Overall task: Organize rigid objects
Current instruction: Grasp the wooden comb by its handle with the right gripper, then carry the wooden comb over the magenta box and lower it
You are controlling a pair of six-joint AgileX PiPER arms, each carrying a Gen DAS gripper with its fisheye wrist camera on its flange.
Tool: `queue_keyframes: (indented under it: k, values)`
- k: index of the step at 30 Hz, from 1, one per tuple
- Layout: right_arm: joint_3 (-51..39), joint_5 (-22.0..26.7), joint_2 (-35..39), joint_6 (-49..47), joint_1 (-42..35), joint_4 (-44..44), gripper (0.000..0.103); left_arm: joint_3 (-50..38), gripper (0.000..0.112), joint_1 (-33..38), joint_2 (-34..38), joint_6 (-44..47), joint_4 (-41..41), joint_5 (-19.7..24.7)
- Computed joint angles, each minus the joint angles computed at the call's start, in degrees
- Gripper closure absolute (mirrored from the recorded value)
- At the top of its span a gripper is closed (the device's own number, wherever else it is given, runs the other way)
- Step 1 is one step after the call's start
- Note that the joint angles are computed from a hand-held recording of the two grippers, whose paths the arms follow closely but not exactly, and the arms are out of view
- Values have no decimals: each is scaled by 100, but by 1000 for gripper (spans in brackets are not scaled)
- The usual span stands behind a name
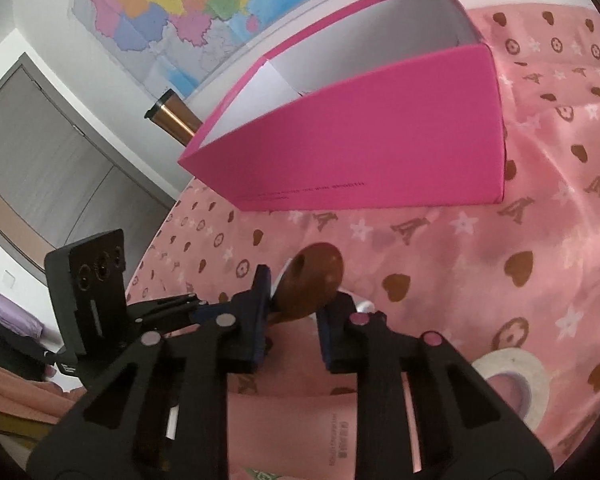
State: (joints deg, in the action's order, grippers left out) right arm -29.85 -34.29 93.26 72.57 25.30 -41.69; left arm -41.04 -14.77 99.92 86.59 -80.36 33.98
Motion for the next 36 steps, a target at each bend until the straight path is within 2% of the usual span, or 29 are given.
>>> queue_keyframes:
  k: [5, 12, 19, 23, 30, 36]
  values:
    - [-33, -290, -142, 384, -115, -389, 85, -10, 60, -48, -89, -143, 92, -113]
    - [-314, 27, -728, 1023, -181, -1122, 85, -83, 60, -114, -499, -143, 151, -104]
    - [-826, 435, -1185, 1837, -394, -2143, 85, -599, 61, -361, -797, -466, 557, -225]
    - [-1082, 388, -1328, 2326, -721, -2782, 85, -955, 62, -445, -865, -582, 726, -299]
    - [-1784, 289, -1206, 3228, -1243, -3885, 85, -1994, 63, -502, -367, -1200, 1340, -236]
    - [-2413, 122, -769, 3741, -1537, -4510, 85, -2814, 64, -576, 118, -1696, 1769, -253]
